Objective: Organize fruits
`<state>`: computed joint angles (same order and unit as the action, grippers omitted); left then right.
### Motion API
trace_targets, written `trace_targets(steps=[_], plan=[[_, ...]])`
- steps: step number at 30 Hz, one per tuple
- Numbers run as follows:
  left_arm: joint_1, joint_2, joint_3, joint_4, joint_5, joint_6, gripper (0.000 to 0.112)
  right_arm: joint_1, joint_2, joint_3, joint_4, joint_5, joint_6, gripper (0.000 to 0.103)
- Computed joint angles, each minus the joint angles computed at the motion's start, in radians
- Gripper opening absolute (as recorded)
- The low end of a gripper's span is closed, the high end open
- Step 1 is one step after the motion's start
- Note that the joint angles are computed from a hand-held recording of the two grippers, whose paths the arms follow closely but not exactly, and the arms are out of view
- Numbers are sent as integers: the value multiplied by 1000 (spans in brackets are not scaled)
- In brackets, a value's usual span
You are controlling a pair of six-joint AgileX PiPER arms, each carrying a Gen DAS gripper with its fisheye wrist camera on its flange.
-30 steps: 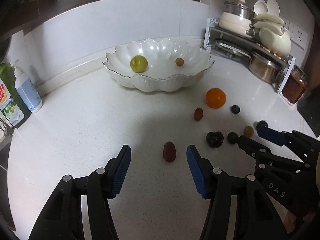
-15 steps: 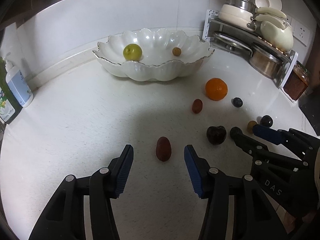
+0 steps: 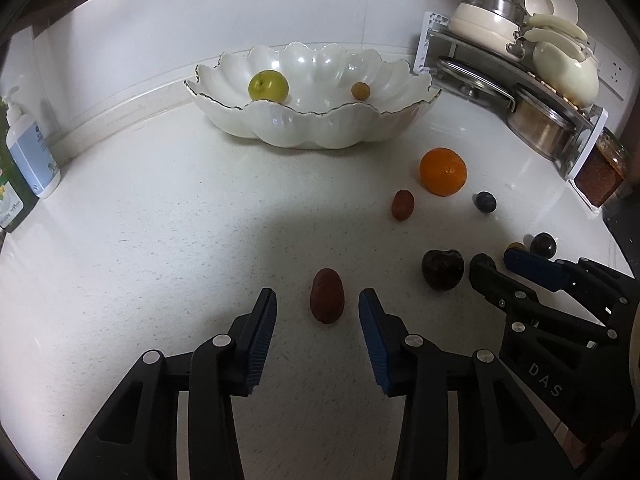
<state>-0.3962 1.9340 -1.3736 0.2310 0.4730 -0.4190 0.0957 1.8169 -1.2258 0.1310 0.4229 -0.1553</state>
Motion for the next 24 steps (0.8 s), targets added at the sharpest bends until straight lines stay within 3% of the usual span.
trace_targets(steps=[11, 15, 19, 24], plan=[[2, 28, -28, -8, 14, 9, 31, 1, 20, -8, -1, -4, -18, 28], [11, 39, -42, -72, 28, 60, 27, 3, 27, -11, 12, -6, -41, 24], [14, 46, -53, -119, 29, 100, 18, -2, 30, -13, 28, -7, -48, 24], [9, 45, -55, -107, 26, 98, 17, -4, 19, -4, 0, -17, -13, 24]])
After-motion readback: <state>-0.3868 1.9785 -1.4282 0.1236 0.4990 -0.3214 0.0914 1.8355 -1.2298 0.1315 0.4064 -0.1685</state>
